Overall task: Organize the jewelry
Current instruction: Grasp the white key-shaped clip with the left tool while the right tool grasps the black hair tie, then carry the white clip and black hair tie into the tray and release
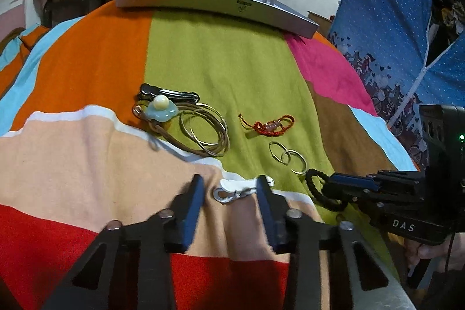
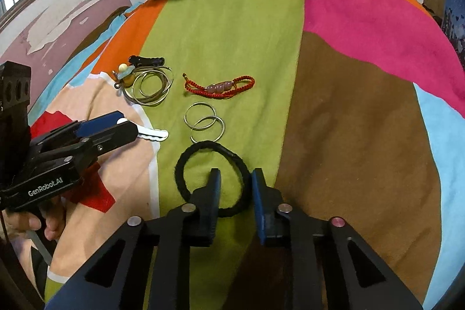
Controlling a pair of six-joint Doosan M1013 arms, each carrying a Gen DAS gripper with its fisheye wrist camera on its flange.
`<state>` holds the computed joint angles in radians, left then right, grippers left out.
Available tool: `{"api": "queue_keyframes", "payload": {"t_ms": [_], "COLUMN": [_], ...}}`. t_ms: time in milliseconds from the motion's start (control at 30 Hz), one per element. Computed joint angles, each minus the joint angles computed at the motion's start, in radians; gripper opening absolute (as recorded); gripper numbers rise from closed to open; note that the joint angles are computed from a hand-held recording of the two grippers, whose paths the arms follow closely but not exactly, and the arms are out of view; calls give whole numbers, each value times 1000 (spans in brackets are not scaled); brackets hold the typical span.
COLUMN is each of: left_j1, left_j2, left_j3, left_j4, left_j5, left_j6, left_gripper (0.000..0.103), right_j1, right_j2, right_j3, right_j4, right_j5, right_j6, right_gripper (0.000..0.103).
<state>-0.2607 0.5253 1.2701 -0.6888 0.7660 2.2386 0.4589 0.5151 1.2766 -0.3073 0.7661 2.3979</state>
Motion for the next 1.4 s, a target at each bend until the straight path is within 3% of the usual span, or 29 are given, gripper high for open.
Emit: {"api": "queue_keyframes", "payload": {"t_ms": [167, 567, 633, 700, 833, 1200, 1400], "left_j1": [0, -5, -7, -9, -13, -18, -28], "left_j2": [11, 43, 43, 42, 23, -62, -66], "left_j3": [-24, -71, -72, -72, -49, 32, -13], "left_j4": [4, 17, 28, 38, 48, -69, -43], "left_j5": [87, 141, 141, 139, 103, -75, -189], "left_j6": [45, 25, 23, 21, 19, 76, -28], "left_gripper": [31, 31, 17, 15, 15, 15, 15], "right_j1": [-2, -1, -3, -4, -8, 1, -20], "right_j2": [0, 8, 6, 8, -4, -58, -82], "right_j3": [4, -8, -3, -6, 16, 68, 69], "right_j4": [16, 31, 36, 40, 41, -181, -224], "right_j5": [-6, 15, 16, 17, -26, -145, -182], "right_j6": [-3, 0, -7, -6, 23, 229, 316], "right_gripper": [12, 8, 8, 8, 5, 5, 5]}}
